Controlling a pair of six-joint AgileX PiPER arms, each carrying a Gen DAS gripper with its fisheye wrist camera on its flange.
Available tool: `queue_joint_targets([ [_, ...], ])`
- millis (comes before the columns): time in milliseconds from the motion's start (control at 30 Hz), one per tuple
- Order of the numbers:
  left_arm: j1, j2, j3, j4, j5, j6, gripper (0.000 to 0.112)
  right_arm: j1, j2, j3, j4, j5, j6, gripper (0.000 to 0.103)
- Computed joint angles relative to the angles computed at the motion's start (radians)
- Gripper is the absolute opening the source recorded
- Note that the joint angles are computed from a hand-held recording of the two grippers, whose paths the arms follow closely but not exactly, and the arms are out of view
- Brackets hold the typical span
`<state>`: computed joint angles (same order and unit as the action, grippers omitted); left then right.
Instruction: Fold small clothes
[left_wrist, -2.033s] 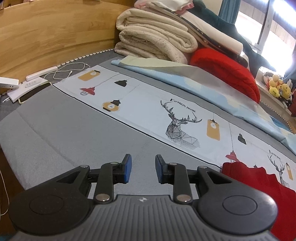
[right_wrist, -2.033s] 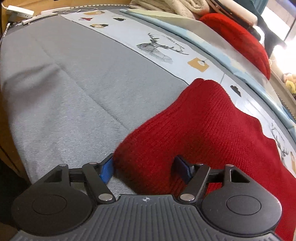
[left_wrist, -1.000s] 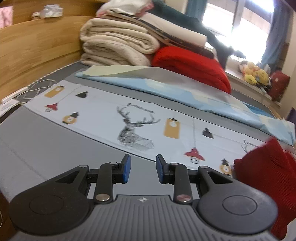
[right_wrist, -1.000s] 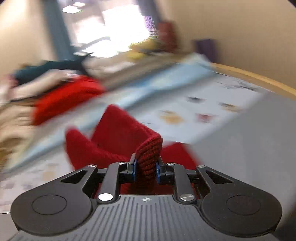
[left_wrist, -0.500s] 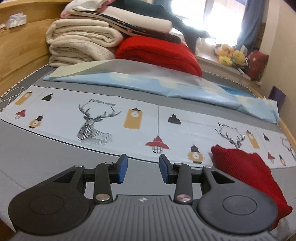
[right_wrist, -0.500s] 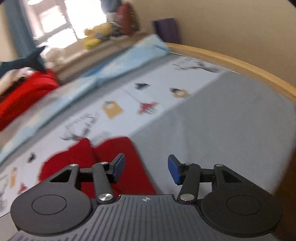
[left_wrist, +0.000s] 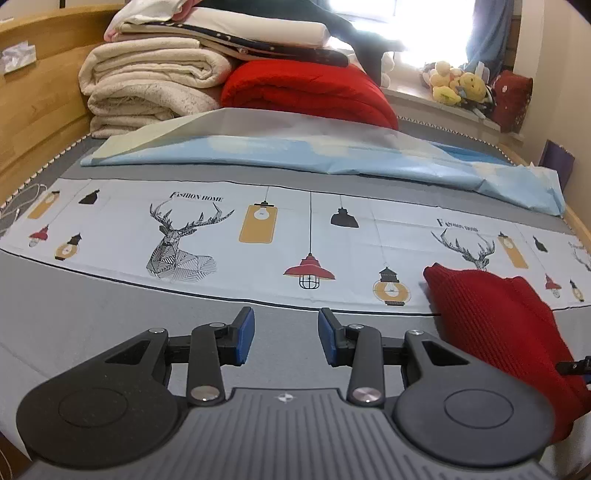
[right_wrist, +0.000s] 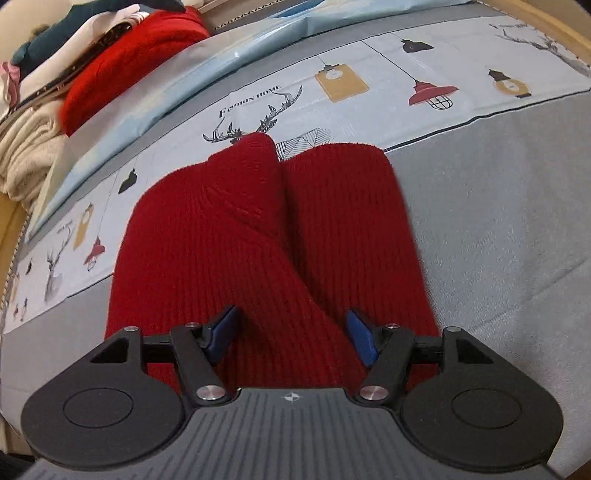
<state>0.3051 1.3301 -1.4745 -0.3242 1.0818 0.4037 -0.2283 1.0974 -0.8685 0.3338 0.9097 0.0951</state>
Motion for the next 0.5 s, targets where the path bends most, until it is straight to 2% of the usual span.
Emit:
queue_joint_targets([
  [133,0.006,-0.003,-0.006,-0.027,0.018,0.023,0.042,-0.023,-0.003,0.002,0.022,0.009,-0.007,0.067],
  [267,0.013,-0.011,-0.006,-0.053,0.034,0.05,0.042,0.029,-0.04,0.013,-0.029,0.028,0.019,0.067],
  [500,0.022,-0.038,0.011,-0.09,0.063,0.074,0.042,-0.083,-0.105,0.035,0.025,0.158,-0.115,0.066],
])
